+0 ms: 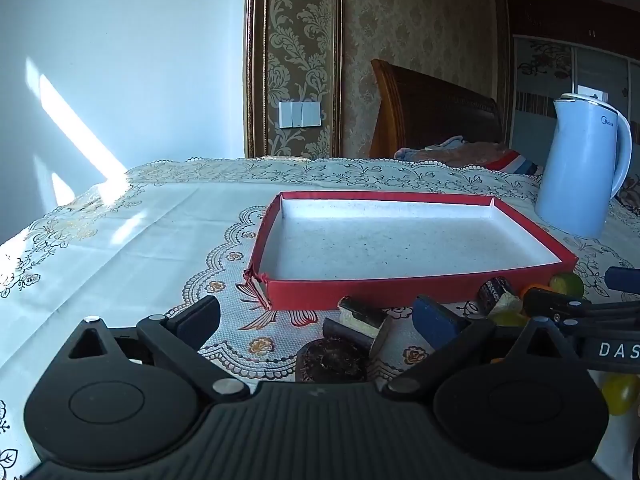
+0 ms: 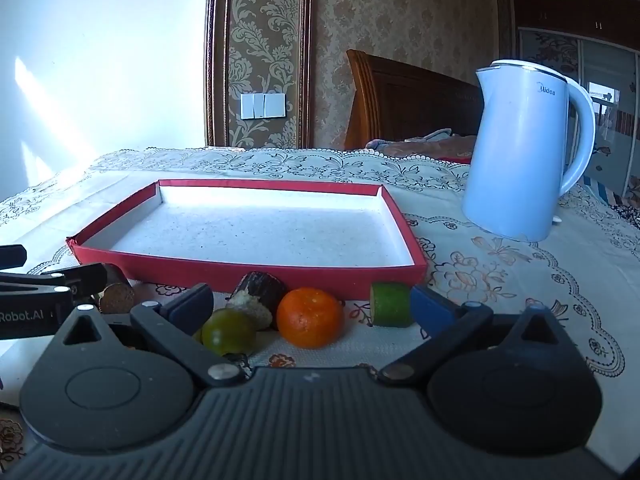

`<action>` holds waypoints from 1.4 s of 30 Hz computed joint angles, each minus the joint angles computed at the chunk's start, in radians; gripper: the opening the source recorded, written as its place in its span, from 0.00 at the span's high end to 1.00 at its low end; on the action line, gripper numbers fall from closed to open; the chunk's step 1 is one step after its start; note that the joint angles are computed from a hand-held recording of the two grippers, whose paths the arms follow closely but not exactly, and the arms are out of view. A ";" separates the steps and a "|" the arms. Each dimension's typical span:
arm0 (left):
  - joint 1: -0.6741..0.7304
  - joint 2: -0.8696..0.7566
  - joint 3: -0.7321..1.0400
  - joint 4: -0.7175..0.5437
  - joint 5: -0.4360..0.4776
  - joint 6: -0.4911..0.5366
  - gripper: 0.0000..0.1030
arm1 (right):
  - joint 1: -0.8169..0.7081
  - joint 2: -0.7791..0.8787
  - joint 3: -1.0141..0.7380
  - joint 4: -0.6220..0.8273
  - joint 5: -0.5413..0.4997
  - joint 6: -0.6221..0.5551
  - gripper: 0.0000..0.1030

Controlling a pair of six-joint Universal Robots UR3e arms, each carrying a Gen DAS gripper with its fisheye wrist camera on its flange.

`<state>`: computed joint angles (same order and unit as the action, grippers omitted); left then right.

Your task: Organize fruits

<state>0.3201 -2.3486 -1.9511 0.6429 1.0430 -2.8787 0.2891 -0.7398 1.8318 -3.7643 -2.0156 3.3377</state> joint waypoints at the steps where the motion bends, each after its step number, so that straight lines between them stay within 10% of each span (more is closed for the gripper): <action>1: -0.001 0.002 0.007 -0.018 0.011 -0.007 0.00 | -0.001 0.000 0.000 0.001 0.003 -0.002 0.00; 42: -0.010 -0.009 0.022 -0.045 0.020 0.023 0.00 | -0.024 -0.039 0.021 0.098 0.031 -0.014 0.00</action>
<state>0.3104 -2.3577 -1.9289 0.5983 1.0630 -2.8552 0.2650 -0.7786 1.8528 -3.6659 -1.9845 3.3236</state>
